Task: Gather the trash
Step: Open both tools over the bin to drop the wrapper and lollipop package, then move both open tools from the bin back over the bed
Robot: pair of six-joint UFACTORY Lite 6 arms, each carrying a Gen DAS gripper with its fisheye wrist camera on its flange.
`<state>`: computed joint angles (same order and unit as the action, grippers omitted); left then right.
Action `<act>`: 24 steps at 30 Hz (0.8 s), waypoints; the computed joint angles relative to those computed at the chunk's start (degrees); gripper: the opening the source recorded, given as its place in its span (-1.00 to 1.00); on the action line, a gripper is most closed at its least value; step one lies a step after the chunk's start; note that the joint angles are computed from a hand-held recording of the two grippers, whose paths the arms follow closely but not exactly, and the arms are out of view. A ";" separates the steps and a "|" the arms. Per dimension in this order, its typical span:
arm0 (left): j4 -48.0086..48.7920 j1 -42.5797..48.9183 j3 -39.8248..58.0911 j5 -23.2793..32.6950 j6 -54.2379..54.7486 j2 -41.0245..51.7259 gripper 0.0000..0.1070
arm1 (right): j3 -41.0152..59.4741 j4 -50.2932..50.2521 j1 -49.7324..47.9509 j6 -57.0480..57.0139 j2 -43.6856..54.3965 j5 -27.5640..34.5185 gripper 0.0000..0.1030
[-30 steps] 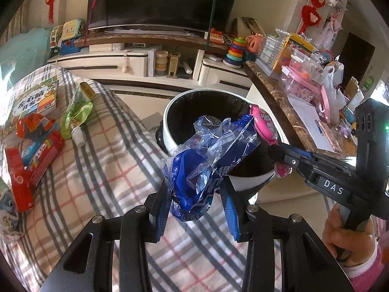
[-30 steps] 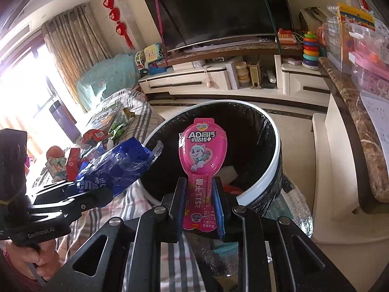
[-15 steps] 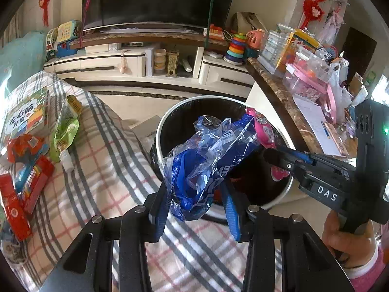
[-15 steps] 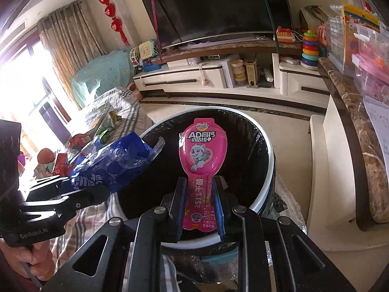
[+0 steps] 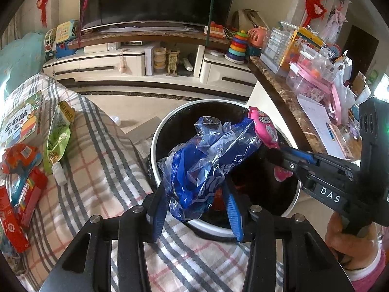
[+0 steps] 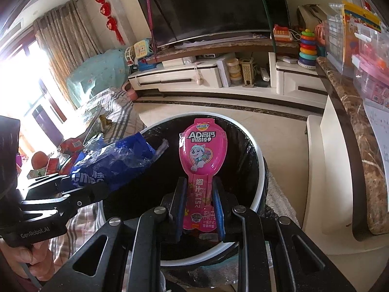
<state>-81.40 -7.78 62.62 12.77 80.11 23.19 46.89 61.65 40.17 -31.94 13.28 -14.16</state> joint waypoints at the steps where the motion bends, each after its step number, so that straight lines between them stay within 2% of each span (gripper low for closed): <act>1: 0.11 -0.14 0.27 -0.20 -0.13 0.31 -0.16 | 0.17 0.27 -0.14 -0.40 0.15 0.11 -0.59; 7: 2.52 0.02 0.42 -1.03 -3.55 0.44 0.27 | 0.29 -1.75 -1.18 1.80 0.69 0.95 -0.50; 8: 1.46 0.42 -0.18 -0.95 -2.57 0.08 0.28 | 0.14 -3.01 -1.42 3.09 0.55 1.18 -0.43; 10: -1.95 1.24 -2.00 -0.14 0.78 -1.22 0.28 | -0.63 -5.74 -1.48 6.13 -0.31 1.16 -0.13; 14: -12.98 4.09 -8.84 1.79 12.03 -5.77 0.28 | -2.03 -5.49 -0.25 7.38 -2.45 0.31 -0.06; 17: -21.97 7.08 -16.24 3.33 21.74 -10.62 0.29 | -2.99 -5.96 1.43 9.23 -3.76 -0.61 0.14; 20: -29.09 10.89 -24.20 4.76 30.38 -16.24 0.33 | -3.15 -5.63 4.02 10.52 -4.09 -1.48 0.43; 22: -29.38 13.79 -28.76 6.08 31.63 -19.82 0.34 | -2.94 -4.47 6.59 10.89 -3.84 -2.50 0.63; 24: -26.89 17.32 -32.56 7.28 30.41 -23.36 0.34 | -2.81 -2.65 8.92 10.31 -3.64 -3.75 0.69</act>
<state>-108.29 9.54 30.06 20.05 110.52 -0.17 44.08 59.00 49.09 -21.63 9.64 -17.90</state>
